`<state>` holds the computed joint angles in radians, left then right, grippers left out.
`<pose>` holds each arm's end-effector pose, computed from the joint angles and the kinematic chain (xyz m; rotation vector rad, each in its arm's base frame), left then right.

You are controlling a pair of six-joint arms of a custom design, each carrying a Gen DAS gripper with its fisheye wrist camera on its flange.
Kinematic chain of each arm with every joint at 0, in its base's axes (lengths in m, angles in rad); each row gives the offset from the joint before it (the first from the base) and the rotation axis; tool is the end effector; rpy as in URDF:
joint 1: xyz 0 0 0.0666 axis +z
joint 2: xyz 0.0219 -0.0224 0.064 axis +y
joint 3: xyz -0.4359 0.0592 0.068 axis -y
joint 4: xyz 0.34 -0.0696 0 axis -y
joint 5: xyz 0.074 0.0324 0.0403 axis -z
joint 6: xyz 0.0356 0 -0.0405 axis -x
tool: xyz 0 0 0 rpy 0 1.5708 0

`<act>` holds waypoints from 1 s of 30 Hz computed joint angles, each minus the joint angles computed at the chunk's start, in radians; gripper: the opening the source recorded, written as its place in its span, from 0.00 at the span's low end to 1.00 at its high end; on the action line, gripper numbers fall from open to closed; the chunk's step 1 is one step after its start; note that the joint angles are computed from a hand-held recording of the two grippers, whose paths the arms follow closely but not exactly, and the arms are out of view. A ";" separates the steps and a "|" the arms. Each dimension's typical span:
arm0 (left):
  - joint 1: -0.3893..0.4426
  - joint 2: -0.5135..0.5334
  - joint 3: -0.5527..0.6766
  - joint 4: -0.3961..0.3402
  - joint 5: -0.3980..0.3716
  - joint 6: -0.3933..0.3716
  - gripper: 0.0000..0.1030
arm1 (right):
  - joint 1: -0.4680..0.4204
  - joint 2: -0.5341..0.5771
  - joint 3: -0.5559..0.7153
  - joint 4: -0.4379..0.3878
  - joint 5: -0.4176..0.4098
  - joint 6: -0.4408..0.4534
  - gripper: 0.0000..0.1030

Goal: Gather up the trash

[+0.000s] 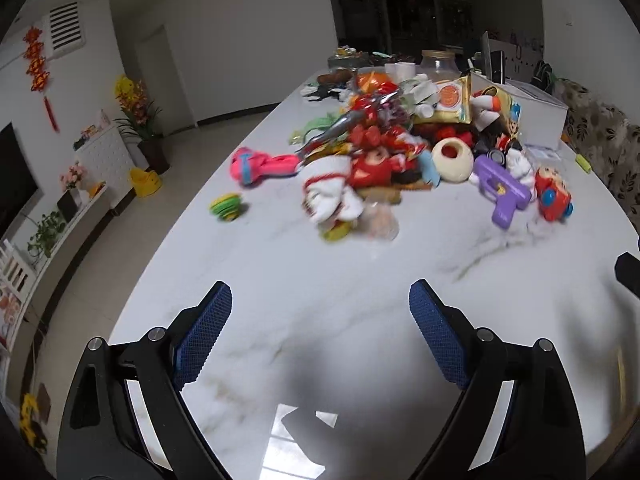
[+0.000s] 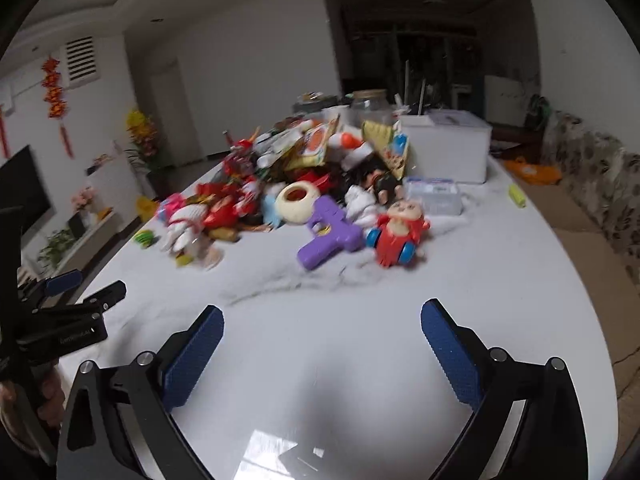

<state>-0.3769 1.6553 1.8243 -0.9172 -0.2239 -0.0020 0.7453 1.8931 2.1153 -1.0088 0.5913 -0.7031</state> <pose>0.5059 -0.1922 0.5423 0.3216 2.2744 0.0669 0.4761 0.4118 0.5240 0.2289 2.1889 0.1001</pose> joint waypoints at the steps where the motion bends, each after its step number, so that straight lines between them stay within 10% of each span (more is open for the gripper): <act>1: 0.000 0.003 0.003 0.003 0.003 0.000 0.87 | -0.004 0.017 0.028 -0.017 0.015 -0.004 0.95; 16: -0.001 0.084 0.067 -0.010 0.096 0.053 0.88 | -0.051 0.112 0.161 -0.194 0.080 -0.192 0.95; 30: -0.006 0.102 0.077 -0.017 0.140 0.067 0.88 | -0.035 0.182 0.270 -0.298 0.092 -0.160 0.95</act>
<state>-0.3830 1.7571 1.9011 -0.9343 -0.0840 0.0647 0.7104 2.0750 2.3854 -1.3071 0.6833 -0.8626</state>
